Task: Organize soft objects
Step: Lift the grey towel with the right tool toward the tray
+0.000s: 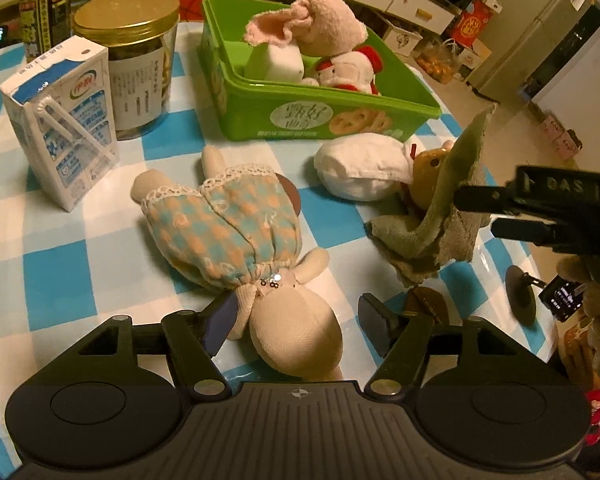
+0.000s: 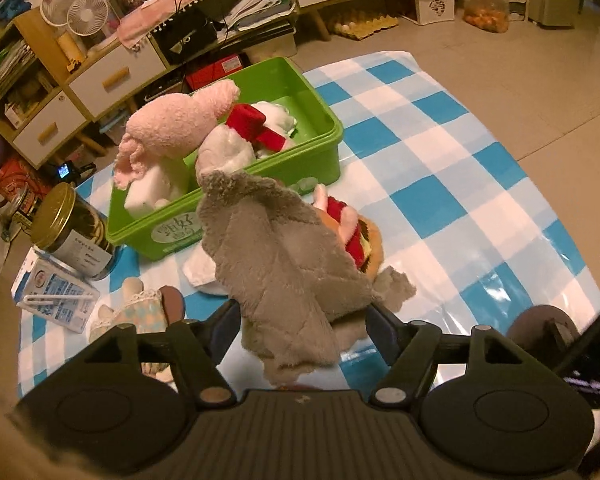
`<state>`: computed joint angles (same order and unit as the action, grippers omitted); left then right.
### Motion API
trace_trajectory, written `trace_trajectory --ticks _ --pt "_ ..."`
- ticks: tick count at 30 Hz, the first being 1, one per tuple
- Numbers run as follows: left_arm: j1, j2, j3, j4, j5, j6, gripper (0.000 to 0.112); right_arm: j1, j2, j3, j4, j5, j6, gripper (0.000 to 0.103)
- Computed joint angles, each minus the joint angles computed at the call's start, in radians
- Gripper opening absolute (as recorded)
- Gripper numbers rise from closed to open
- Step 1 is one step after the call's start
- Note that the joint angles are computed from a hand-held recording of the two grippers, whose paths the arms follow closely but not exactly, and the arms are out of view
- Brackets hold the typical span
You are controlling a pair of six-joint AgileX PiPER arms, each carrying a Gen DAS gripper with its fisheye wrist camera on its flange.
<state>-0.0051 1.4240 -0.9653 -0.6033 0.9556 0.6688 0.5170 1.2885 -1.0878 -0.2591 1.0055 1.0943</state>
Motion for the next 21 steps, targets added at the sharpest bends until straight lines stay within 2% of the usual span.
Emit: trace_trajectory --ticks 10,11,12,13,15,17,21 --pt "-0.008 0.028 0.001 0.027 -0.018 -0.010 0.060 -0.055 0.085 0.035 0.032 -0.086 -0.029 0.052" --pt "-0.005 0.029 0.000 0.025 -0.017 -0.007 0.060 -0.064 0.087 0.042 0.041 -0.095 -0.032 0.049" --pt "-0.003 0.030 -0.001 0.024 -0.015 -0.003 0.059 -0.075 0.089 0.052 0.058 -0.108 -0.037 0.044" --pt "-0.002 0.030 -0.001 0.022 -0.013 0.000 0.058 -0.090 0.088 0.064 0.082 -0.125 -0.048 0.028" --pt "0.001 0.029 -0.001 0.017 -0.010 0.005 0.055 -0.117 0.084 0.083 0.142 -0.159 -0.082 0.020" --pt "0.005 0.028 -0.003 0.013 -0.004 0.013 0.053 -0.117 0.085 0.084 0.154 -0.166 -0.090 0.005" --pt "0.026 0.022 -0.015 -0.007 0.028 0.024 0.049 -0.093 0.079 0.056 0.128 -0.119 -0.082 0.000"
